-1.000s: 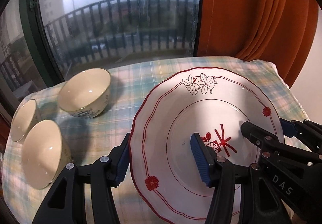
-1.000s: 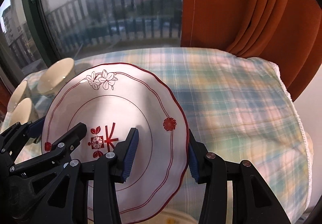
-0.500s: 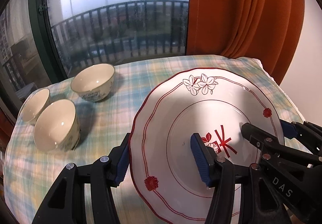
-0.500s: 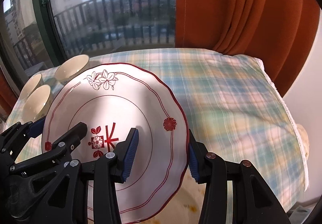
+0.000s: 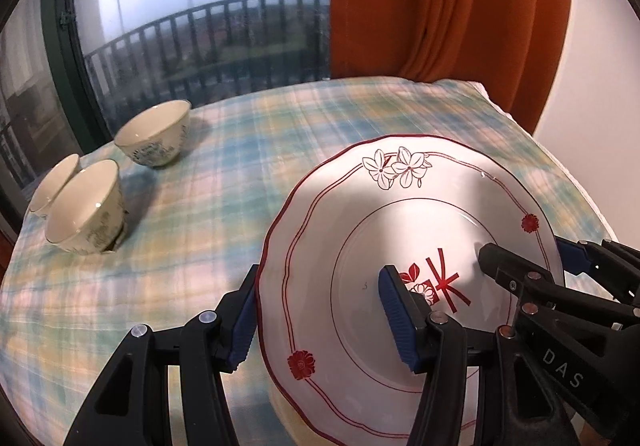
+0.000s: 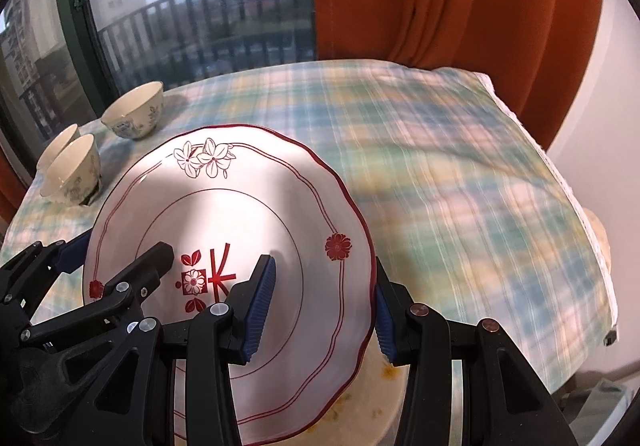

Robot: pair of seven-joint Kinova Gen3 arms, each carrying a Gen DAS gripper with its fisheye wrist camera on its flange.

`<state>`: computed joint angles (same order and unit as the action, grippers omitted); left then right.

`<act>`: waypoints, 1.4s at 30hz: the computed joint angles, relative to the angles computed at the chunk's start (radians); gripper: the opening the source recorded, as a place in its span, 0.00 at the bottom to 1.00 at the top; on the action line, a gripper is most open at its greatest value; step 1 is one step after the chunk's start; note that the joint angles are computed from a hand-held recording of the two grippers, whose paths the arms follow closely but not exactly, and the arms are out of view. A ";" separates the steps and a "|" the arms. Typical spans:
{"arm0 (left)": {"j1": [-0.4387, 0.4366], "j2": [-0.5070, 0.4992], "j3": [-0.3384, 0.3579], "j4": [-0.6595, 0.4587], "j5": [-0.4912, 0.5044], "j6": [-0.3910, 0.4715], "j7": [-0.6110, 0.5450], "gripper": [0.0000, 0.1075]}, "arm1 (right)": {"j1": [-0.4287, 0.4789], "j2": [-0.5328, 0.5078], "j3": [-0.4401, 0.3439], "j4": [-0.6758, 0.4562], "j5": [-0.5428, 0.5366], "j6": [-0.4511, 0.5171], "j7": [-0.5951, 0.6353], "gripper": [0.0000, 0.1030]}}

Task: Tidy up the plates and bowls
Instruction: 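Carry the red-rimmed plate with both grippers over the yellow-flower plate stack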

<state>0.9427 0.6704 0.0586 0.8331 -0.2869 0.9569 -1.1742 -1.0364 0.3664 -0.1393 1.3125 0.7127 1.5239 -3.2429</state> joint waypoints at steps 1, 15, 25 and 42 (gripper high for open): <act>0.006 -0.001 -0.002 0.008 -0.003 -0.004 0.002 0.54 | -0.006 -0.004 0.000 0.012 -0.001 0.002 -0.019 0.47; 0.028 -0.011 0.011 0.077 -0.005 -0.033 -0.003 0.54 | -0.014 -0.040 -0.041 0.138 -0.011 -0.029 -0.174 0.47; 0.056 -0.024 -0.006 0.127 -0.049 -0.086 0.023 0.55 | -0.031 -0.033 -0.049 0.168 0.012 -0.013 -0.239 0.47; 0.102 -0.013 -0.038 0.142 -0.151 -0.108 0.105 0.58 | -0.037 -0.084 -0.070 0.265 0.084 -0.084 -0.333 0.45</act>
